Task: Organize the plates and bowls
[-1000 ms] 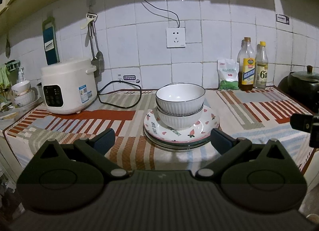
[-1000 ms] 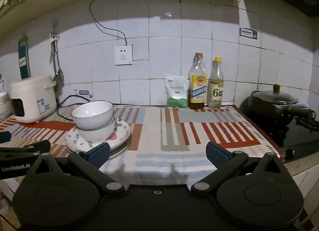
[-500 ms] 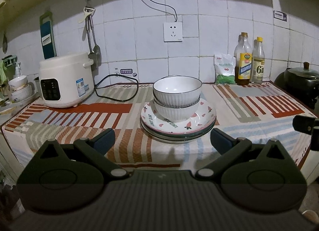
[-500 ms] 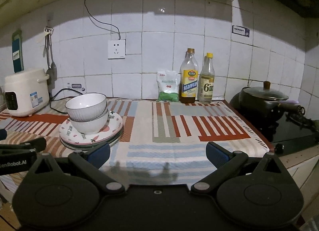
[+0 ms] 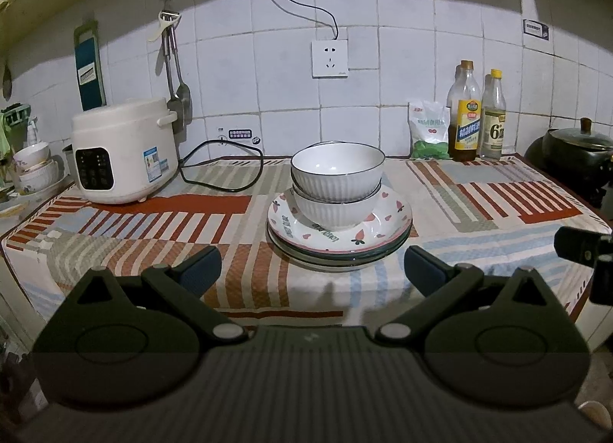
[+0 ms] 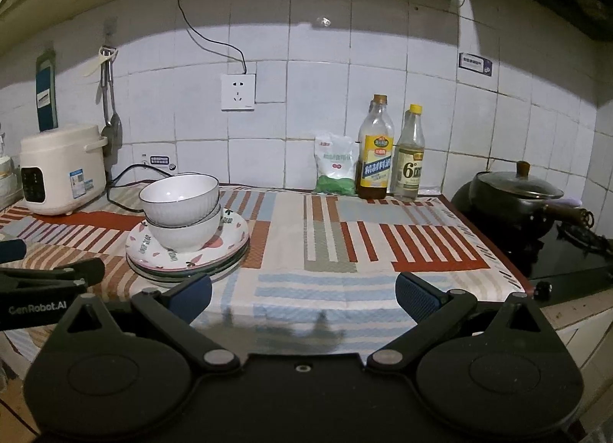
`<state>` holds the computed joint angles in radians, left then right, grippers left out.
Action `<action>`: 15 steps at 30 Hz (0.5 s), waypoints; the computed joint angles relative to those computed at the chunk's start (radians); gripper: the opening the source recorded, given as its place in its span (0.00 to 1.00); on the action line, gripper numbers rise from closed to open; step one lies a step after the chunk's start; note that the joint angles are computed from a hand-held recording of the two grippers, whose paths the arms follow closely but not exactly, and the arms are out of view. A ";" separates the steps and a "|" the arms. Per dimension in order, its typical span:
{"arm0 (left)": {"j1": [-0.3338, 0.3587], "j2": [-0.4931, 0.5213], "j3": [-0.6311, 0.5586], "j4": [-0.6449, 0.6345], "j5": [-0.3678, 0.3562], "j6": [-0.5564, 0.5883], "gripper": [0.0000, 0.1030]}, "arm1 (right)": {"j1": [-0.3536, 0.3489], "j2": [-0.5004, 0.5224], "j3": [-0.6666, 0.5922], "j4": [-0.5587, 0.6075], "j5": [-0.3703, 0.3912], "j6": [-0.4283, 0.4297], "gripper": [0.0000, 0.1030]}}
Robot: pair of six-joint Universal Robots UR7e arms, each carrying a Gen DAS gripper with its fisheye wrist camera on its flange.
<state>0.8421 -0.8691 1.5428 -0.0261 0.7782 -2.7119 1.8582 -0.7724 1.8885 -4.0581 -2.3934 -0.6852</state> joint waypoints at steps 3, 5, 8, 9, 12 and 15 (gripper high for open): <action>0.002 -0.001 0.001 -0.003 0.000 0.001 1.00 | 0.000 0.000 0.001 -0.006 0.000 0.000 1.00; 0.003 -0.003 0.005 -0.007 0.001 0.001 1.00 | -0.001 0.000 0.001 -0.015 -0.002 0.000 1.00; 0.003 -0.005 0.006 0.000 0.011 -0.006 1.00 | 0.002 0.008 -0.005 -0.039 -0.015 -0.017 1.00; 0.004 -0.006 0.007 0.004 0.017 -0.009 1.00 | 0.003 0.011 -0.008 -0.047 -0.020 -0.024 1.00; 0.004 -0.008 0.009 0.006 0.022 -0.008 1.00 | 0.005 0.020 -0.017 -0.074 -0.031 -0.045 1.00; 0.003 -0.009 0.009 0.009 0.026 -0.008 1.00 | 0.007 0.025 -0.022 -0.095 -0.037 -0.065 1.00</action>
